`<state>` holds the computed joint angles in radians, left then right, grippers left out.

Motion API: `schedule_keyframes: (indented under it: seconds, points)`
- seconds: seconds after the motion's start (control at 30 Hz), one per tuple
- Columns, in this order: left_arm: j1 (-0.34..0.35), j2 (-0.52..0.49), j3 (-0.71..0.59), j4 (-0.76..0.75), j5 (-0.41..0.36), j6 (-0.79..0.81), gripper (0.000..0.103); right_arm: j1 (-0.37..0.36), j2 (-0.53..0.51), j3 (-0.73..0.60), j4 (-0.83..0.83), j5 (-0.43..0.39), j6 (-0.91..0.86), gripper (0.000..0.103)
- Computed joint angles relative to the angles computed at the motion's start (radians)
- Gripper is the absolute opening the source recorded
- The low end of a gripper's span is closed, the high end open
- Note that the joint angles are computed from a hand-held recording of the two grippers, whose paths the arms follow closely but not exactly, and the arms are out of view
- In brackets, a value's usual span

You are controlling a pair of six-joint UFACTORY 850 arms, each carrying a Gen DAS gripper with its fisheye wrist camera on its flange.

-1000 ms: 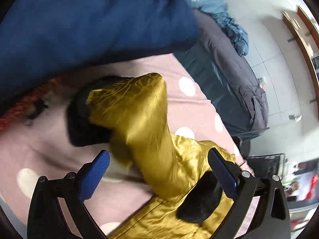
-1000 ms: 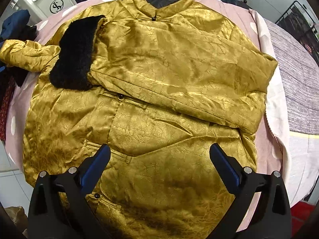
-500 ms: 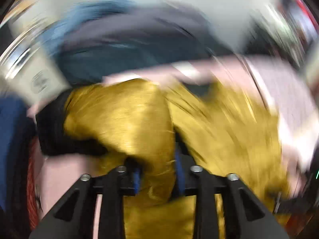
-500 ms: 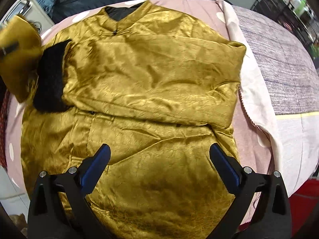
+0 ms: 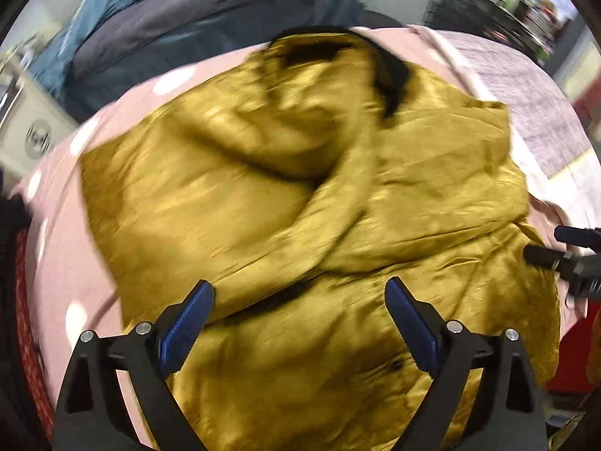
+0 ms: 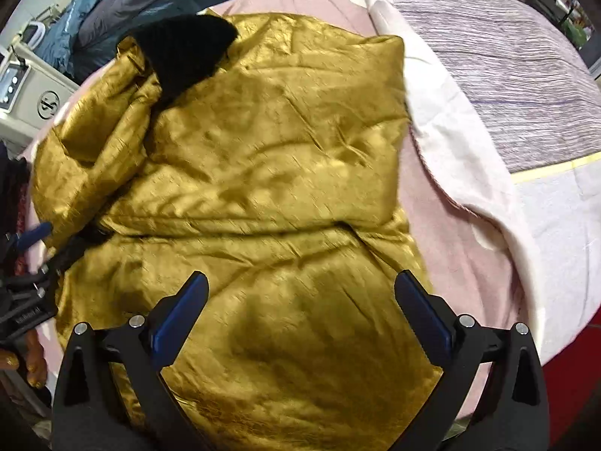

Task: Fold large clothes

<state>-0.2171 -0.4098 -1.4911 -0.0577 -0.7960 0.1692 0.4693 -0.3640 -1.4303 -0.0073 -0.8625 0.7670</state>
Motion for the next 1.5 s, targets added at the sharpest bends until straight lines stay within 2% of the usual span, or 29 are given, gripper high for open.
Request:
schedule_keyframes:
  seconds: [0.07,0.2,0.27,0.5,0.63,0.67,0.7,0.77,0.8,0.9,1.07,1.17,1.3,1.4,1.47,1.5]
  points:
    - [0.042,0.015,0.021,-0.016,-0.020,-0.026,0.090,-0.014,-0.026,-0.041,0.027,0.026,-0.029,0.098]
    - [0.090,0.069,0.082,-0.053,-0.025,-0.078,0.090,-0.043,-0.131,-0.207,0.066,0.079,-0.129,0.097]
    - [0.107,0.090,0.107,-0.046,-0.026,-0.109,0.090,-0.057,-0.214,-0.330,0.052,0.057,-0.165,0.097]
    - [0.171,0.160,0.186,-0.002,-0.030,-0.206,0.090,-0.118,-0.496,-0.711,0.103,-0.075,-0.306,0.086]
    - [0.208,0.183,0.218,0.003,-0.050,-0.249,0.090,-0.135,-0.569,-0.792,0.165,-0.071,-0.364,0.082]
    - [0.213,0.185,0.222,0.006,-0.054,-0.260,0.090,-0.133,-0.589,-0.817,0.190,-0.078,-0.391,0.072]
    - [0.219,0.187,0.225,0.005,-0.059,-0.268,0.090,-0.132,-0.605,-0.839,0.217,-0.089,-0.417,0.052]
    - [0.224,0.186,0.229,-0.002,-0.058,-0.277,0.090,-0.120,-0.641,-0.901,0.247,-0.135,-0.462,0.030]
    - [0.224,0.185,0.226,-0.006,-0.058,-0.281,0.090,-0.110,-0.641,-0.909,0.221,-0.138,-0.463,0.021]
    - [0.221,0.175,0.213,-0.024,-0.053,-0.273,0.090,-0.095,-0.616,-0.913,0.224,-0.113,-0.473,0.012]
    - [0.191,0.164,0.176,-0.009,-0.031,-0.255,0.090,-0.091,-0.534,-0.910,0.262,-0.055,-0.485,0.008]
    - [0.183,0.166,0.166,-0.004,-0.010,-0.260,0.090,-0.060,-0.463,-0.911,0.112,-0.065,-0.425,0.008]
    - [0.185,0.162,0.156,-0.029,-0.005,-0.263,0.090,-0.026,-0.306,-0.725,-0.068,-0.048,-0.263,0.008]
    - [0.184,0.159,0.162,-0.030,-0.006,-0.280,0.090,0.004,-0.219,-0.542,-0.227,-0.087,-0.097,0.008]
    - [0.184,0.155,0.161,-0.027,-0.019,-0.285,0.090,0.006,-0.196,-0.433,-0.233,-0.126,-0.047,0.008]
    - [0.186,0.151,0.160,-0.025,-0.022,-0.284,0.090,-0.006,-0.187,-0.369,-0.179,-0.135,-0.037,0.009]
